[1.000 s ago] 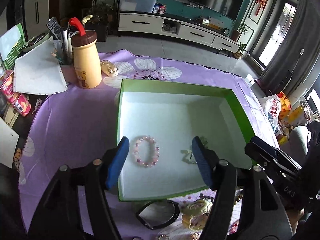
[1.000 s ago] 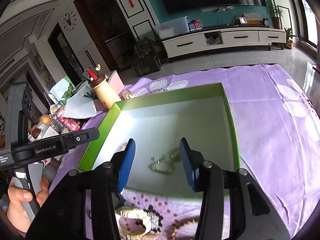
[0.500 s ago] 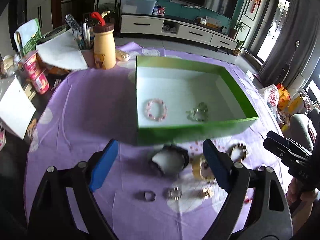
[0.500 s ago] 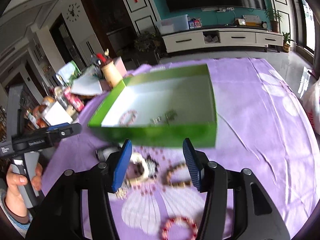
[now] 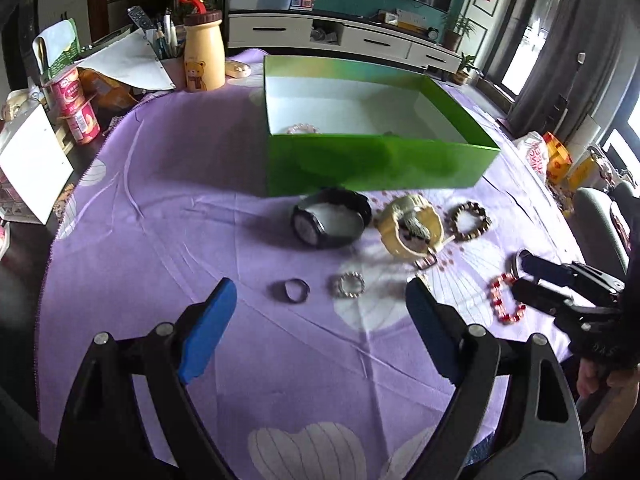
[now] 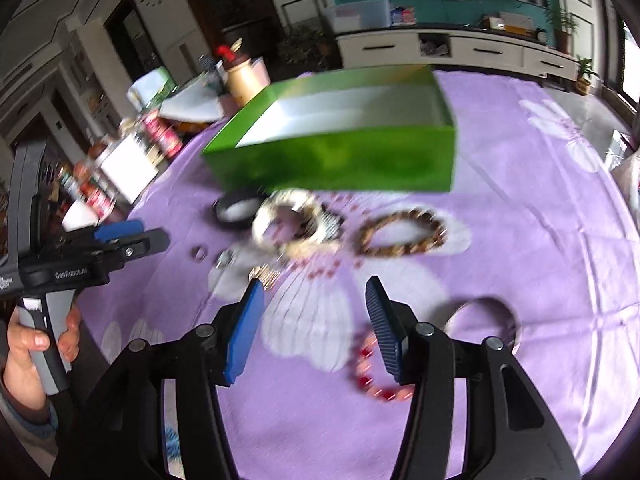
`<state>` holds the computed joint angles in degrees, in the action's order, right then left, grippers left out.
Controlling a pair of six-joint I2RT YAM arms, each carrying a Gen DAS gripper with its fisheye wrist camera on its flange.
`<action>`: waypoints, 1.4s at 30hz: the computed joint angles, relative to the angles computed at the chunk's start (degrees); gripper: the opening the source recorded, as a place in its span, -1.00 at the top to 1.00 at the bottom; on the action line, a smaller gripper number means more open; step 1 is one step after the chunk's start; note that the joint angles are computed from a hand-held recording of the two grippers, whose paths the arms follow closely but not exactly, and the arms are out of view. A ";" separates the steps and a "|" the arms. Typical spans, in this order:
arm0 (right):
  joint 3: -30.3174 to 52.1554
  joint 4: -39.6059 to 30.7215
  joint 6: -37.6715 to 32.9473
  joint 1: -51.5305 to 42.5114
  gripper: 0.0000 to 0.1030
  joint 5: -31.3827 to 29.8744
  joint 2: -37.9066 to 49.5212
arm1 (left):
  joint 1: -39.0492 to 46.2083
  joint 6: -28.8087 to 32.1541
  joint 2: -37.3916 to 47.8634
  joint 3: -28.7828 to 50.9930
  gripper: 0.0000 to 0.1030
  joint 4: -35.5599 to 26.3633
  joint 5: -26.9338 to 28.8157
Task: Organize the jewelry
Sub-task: 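Lift both open tools out of the green box, then grasp the studded silver ring with the left tool while the right tool grasps the gold flower charm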
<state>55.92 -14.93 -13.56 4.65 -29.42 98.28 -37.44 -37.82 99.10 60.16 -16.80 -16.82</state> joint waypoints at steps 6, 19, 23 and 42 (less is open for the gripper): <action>-2.63 1.89 -1.43 4.29 -0.04 0.00 1.86 | -0.96 0.04 0.90 -2.48 -0.64 3.81 2.16; 1.50 9.42 3.17 10.75 0.30 4.32 10.30 | -0.36 2.26 2.61 -4.07 -0.42 8.28 4.83; 1.79 12.21 3.33 12.53 0.54 7.66 11.29 | 0.10 3.04 4.23 -3.08 -0.34 9.40 6.13; -2.80 12.21 2.74 4.33 0.62 1.95 7.32 | 0.59 7.01 15.61 7.82 0.14 7.20 5.49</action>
<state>53.12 -2.73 -10.82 8.98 -27.47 105.60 -36.84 -30.81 114.71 67.98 -9.60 -11.34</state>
